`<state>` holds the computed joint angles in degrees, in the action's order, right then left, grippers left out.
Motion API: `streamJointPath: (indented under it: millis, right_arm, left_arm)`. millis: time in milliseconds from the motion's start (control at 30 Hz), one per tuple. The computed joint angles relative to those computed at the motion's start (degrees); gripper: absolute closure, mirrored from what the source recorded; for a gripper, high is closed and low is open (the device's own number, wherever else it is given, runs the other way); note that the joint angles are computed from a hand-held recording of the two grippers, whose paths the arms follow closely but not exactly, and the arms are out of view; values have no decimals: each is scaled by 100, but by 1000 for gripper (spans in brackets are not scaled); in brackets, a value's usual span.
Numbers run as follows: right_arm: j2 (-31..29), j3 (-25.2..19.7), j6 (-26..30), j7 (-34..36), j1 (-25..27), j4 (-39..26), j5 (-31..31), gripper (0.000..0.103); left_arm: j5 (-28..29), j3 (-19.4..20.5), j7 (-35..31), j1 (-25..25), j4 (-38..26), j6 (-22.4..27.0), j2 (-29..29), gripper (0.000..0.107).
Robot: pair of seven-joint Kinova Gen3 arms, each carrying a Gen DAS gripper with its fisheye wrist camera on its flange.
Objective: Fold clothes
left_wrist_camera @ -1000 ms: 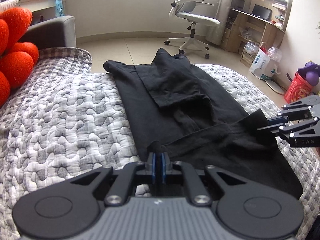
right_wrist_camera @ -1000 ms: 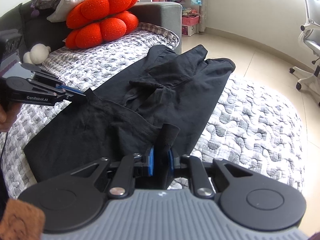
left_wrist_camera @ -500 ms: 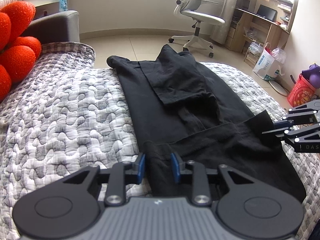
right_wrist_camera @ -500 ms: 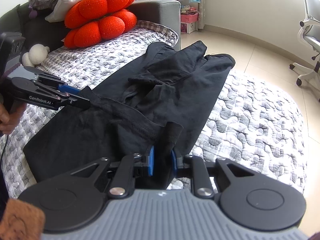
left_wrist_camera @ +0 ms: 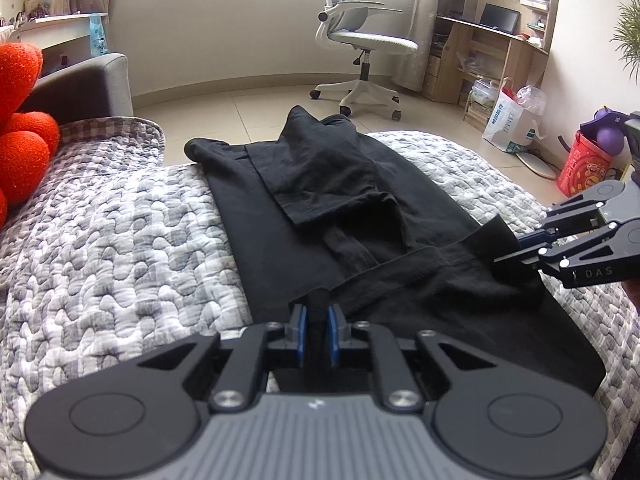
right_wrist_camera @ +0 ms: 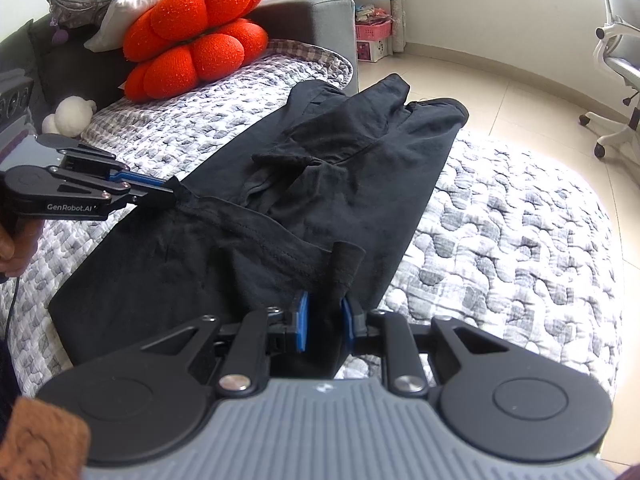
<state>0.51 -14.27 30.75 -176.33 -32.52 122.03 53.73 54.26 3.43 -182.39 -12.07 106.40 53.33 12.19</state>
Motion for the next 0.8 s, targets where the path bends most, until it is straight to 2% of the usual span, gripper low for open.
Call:
streamJointPath:
  millis: [67, 167, 367, 467, 600, 733, 800]
  right_arm:
    - [4, -1, 0, -1, 0, -2, 3, 80]
    - [2, 0, -4, -30, 1, 6, 10, 80]
    - [-6, 4, -39, -54, 15, 23, 7, 80]
    - [-19, 12, -101, -125, 32, 54, 35, 80]
    - [-65, 30, -259, -263, 96, 130, 66, 80]
    - [-120, 46, -475, -467, 207, 217, 117, 80]
    - [-127, 31, -517, -499, 247, 234, 119, 80]
  left_arm:
    - [-98, 1, 90, 61, -8, -81, 5, 95]
    - [-385, -9, 553, 205, -61, -342, 20, 81]
    - [-320, 70, 564, 62, -103, -195, 92, 80]
    - [-199, 72, 572, -32, -161, 14, 142, 90]
    - [-351, 36, 871, 42, -284, 55, 234, 88]
    - [-261, 101, 933, -116, -410, 397, 391, 83]
    - [-236, 112, 952, -114, -386, 344, 411, 83]
